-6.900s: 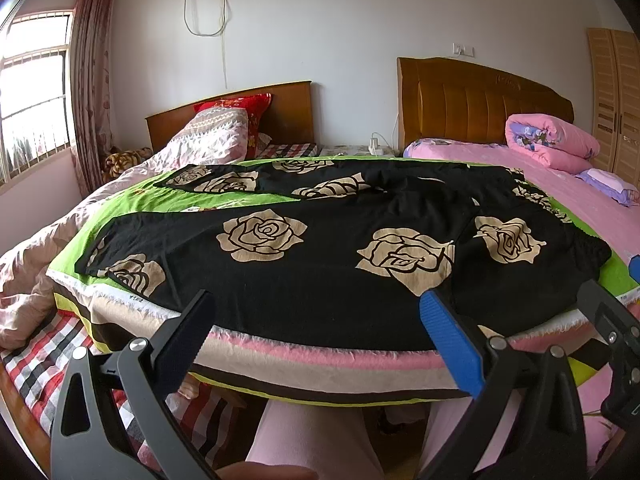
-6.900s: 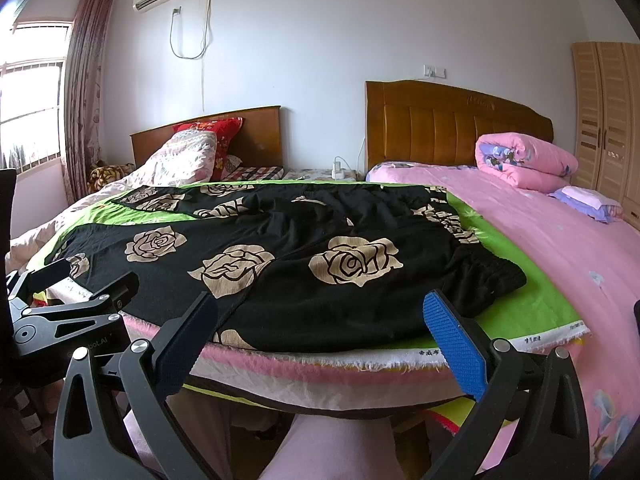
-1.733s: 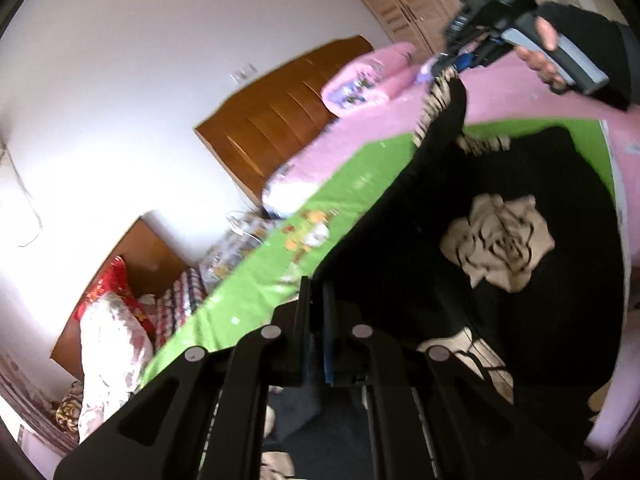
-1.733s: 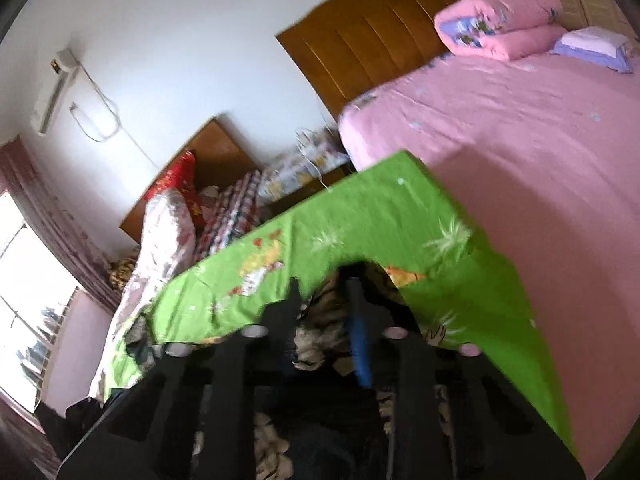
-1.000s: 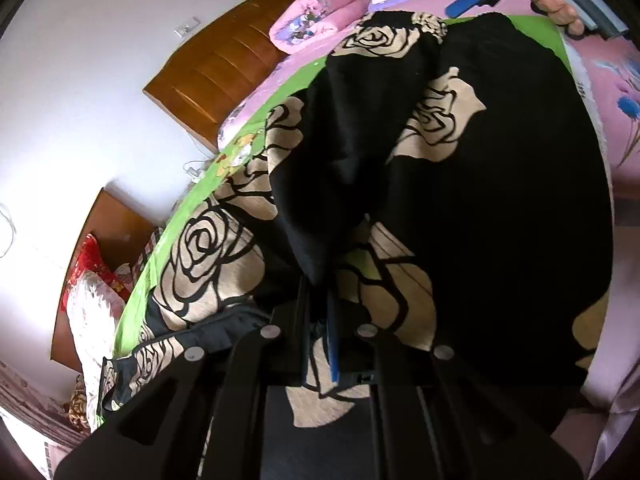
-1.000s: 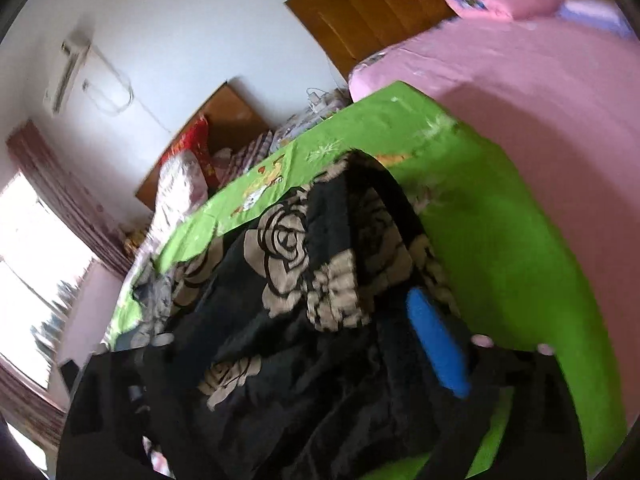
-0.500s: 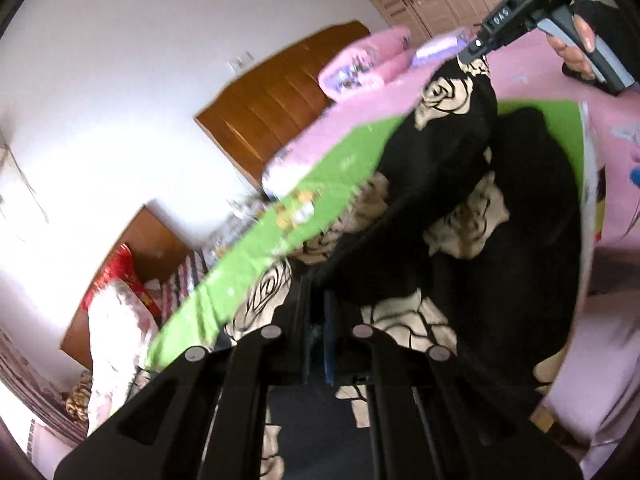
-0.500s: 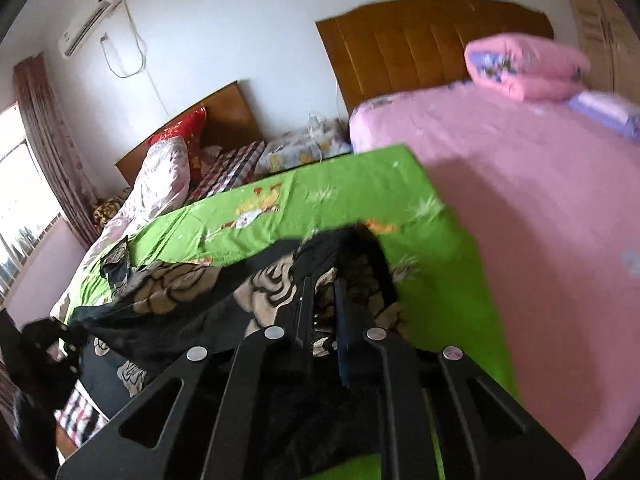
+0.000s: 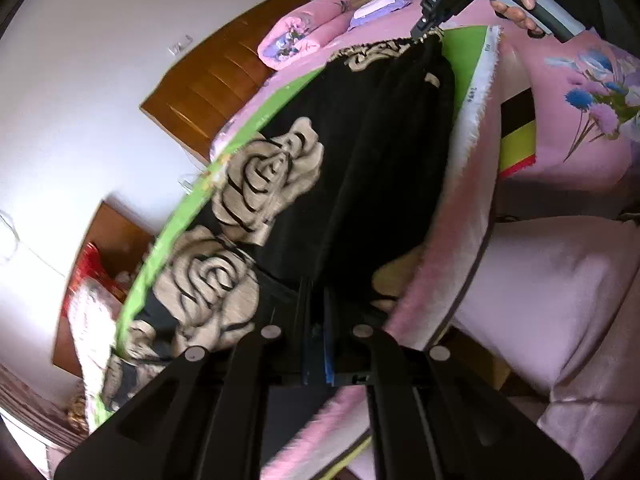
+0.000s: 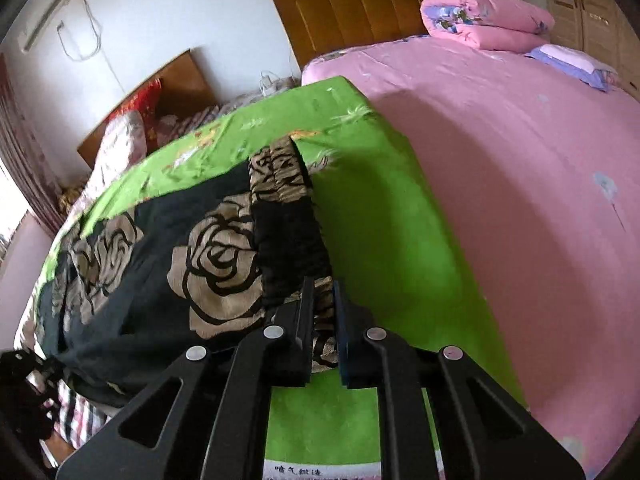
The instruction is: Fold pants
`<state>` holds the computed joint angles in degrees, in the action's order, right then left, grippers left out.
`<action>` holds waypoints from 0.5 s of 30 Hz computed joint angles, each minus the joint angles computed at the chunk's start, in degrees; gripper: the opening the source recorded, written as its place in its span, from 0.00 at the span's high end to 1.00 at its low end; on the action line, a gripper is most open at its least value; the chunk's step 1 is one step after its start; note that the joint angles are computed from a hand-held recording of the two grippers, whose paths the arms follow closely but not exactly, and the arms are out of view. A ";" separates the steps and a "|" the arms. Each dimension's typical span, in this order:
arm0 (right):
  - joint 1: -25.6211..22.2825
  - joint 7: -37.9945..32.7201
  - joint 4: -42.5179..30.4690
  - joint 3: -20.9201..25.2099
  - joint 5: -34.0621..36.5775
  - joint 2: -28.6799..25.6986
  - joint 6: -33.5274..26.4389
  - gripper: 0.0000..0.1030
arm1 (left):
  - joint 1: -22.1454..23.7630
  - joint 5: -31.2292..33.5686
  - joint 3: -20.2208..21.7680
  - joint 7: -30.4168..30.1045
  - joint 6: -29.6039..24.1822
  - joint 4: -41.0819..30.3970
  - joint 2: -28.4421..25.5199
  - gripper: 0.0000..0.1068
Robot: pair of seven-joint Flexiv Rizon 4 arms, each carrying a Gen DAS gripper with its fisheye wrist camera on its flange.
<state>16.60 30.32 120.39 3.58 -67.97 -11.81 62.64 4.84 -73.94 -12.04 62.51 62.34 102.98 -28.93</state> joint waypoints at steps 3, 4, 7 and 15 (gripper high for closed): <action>0.71 -2.10 -0.82 0.65 1.10 0.91 -3.53 0.93 | 0.20 -1.08 -0.25 -0.97 -0.67 0.07 0.39 0.95; 1.30 -3.50 -1.29 1.15 2.11 1.23 -5.95 0.93 | 0.25 -1.51 -0.17 -1.22 -1.06 0.13 0.70 0.95; 1.47 -3.31 -0.88 1.63 2.56 2.13 -7.73 0.93 | 0.25 1.06 1.32 -5.57 -3.14 0.24 0.99 0.95; 1.77 6.80 1.59 1.32 -2.90 2.43 -5.81 0.84 | 2.74 4.98 1.28 -12.90 -8.34 -1.72 -0.65 0.73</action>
<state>18.37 37.12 121.98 4.90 -70.88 -9.38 56.83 7.58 -68.96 -10.77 49.61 53.99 101.26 -29.58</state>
